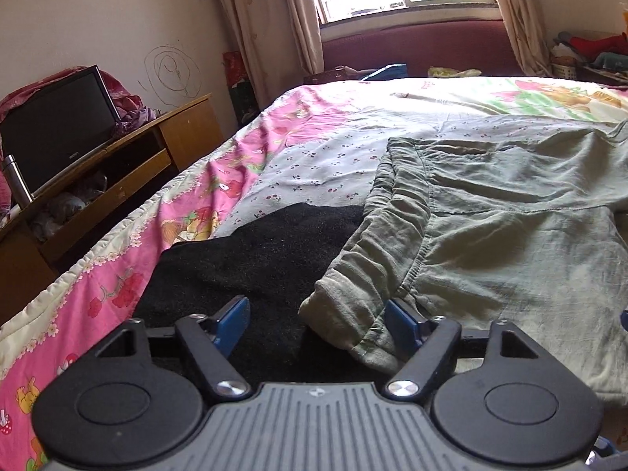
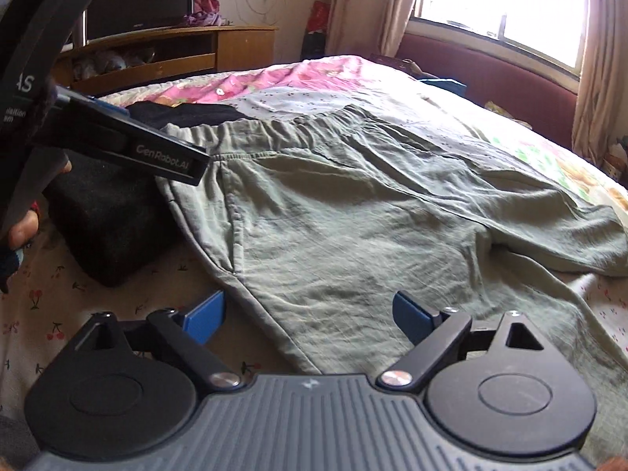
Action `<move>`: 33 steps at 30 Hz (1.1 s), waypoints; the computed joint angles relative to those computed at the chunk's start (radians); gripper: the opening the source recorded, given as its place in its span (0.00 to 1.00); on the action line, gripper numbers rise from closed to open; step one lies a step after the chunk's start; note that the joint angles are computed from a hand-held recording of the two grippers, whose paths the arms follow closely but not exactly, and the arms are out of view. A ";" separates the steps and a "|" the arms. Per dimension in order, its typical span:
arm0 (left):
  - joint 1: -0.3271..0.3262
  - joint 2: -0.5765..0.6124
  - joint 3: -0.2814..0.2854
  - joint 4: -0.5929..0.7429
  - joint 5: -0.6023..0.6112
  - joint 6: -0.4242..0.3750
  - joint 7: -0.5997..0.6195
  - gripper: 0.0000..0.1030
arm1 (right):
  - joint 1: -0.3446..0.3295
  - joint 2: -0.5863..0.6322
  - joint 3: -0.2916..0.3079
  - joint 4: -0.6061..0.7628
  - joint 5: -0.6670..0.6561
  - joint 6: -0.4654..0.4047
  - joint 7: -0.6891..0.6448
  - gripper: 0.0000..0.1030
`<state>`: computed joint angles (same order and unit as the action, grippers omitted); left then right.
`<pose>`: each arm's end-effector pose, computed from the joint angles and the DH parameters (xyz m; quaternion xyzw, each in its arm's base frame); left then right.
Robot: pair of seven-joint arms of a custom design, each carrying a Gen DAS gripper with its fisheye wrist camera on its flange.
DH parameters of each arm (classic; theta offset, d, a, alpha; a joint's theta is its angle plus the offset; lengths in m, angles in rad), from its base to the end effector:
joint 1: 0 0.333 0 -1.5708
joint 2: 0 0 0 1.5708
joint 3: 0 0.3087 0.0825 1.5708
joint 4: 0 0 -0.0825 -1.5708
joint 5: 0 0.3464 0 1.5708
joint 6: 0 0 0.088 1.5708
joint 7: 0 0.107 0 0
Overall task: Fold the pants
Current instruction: 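Grasp the green pants waistband with both grippers at its two ends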
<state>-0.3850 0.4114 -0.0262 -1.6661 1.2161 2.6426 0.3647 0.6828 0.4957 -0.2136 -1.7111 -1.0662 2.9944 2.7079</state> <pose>0.6011 -0.2861 0.4292 -0.5794 0.6726 -0.2398 0.3931 0.5511 0.3740 0.3829 -0.7518 0.4953 -0.2939 0.3209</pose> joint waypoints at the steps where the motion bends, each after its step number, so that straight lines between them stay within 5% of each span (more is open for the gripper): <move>1: 0.017 0.002 -0.004 -0.006 -0.008 0.042 0.015 0.75 | -0.011 0.024 0.020 0.030 0.025 -0.019 -0.043 0.72; 4: 0.022 0.000 0.005 -0.015 0.008 0.096 0.034 0.70 | -0.044 0.071 0.049 0.083 0.123 -0.013 -0.109 0.60; 6: 0.044 -0.003 -0.001 -0.024 -0.023 0.155 0.058 0.60 | -0.069 0.074 0.072 0.085 0.201 0.005 -0.160 0.29; 8: 0.062 -0.009 -0.003 -0.037 -0.080 0.210 0.075 0.48 | -0.079 0.067 0.086 0.082 0.259 -0.001 -0.206 0.12; 10: 0.055 -0.026 0.018 -0.058 -0.090 0.240 0.050 0.34 | -0.066 0.050 0.075 0.061 0.283 0.006 -0.235 0.09; 14: 0.075 -0.096 0.030 -0.156 -0.128 0.321 0.029 0.32 | -0.027 0.001 0.049 -0.002 0.312 0.023 -0.289 0.08; 19: 0.087 -0.121 0.006 -0.195 -0.163 0.279 0.118 0.33 | -0.058 0.021 0.106 0.003 0.399 -0.012 -0.449 0.11; 22: 0.079 -0.139 0.013 -0.192 -0.142 0.274 0.109 0.36 | -0.081 0.009 0.140 0.014 0.474 -0.047 -0.545 0.20; 24: 0.085 -0.154 0.019 -0.188 -0.100 0.313 0.077 0.36 | -0.119 -0.027 0.167 -0.030 0.528 0.005 -0.597 0.39; 27: 0.110 -0.127 0.004 -0.125 -0.142 0.362 0.140 0.48 | -0.200 -0.083 0.217 -0.095 0.621 0.080 -0.686 0.49; 31: 0.116 0.008 -0.012 0.080 -0.266 0.379 0.309 0.60 | -0.327 -0.059 0.287 -0.034 0.730 0.050 -0.858 0.51; 33: 0.164 0.107 -0.093 0.218 -0.408 0.349 0.476 0.64 | -0.356 0.010 0.278 0.076 0.757 0.007 -0.932 0.52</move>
<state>-0.2208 0.5181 -0.1195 -1.4484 0.8077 2.9920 0.8408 0.3268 0.5059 0.0641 -1.6352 -0.3097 3.0014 1.7760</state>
